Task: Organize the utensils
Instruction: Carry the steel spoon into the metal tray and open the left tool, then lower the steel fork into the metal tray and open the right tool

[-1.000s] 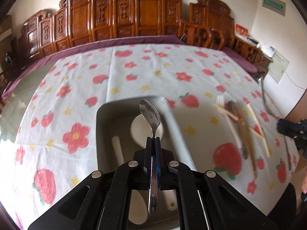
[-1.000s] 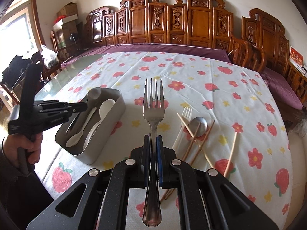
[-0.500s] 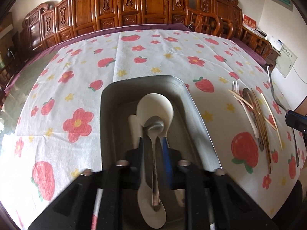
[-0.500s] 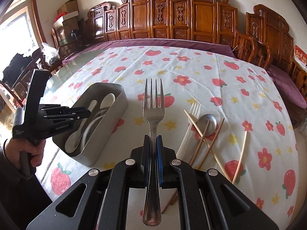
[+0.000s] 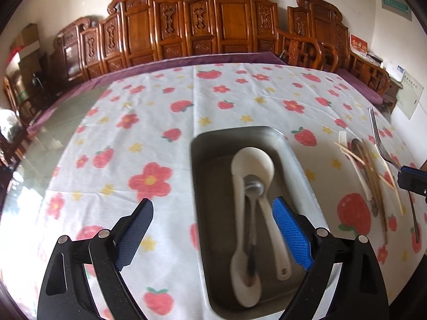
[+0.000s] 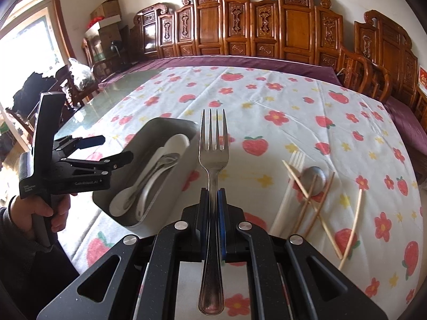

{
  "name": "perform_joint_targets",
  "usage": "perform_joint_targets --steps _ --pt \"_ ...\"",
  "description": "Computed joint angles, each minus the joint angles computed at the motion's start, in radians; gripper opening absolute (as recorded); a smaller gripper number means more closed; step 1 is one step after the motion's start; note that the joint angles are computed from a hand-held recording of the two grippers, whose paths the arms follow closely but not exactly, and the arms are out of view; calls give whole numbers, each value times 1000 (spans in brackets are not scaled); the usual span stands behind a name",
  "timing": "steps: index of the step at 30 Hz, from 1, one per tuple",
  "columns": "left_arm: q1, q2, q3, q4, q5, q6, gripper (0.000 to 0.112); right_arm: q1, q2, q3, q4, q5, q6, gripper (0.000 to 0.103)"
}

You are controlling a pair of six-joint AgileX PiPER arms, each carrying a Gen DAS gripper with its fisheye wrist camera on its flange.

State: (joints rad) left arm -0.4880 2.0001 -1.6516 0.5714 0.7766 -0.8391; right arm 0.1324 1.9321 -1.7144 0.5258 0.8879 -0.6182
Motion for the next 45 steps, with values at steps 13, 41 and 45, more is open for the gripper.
perform_joint_targets --steps 13,41,45 --pt "65 -130 165 45 -108 -52 87 130 39 -66 -10 15 68 9" --pt "191 -210 265 35 -154 -121 88 295 508 -686 -170 244 422 9" --pt "176 -201 250 43 -145 -132 88 284 454 -585 -152 181 379 12"
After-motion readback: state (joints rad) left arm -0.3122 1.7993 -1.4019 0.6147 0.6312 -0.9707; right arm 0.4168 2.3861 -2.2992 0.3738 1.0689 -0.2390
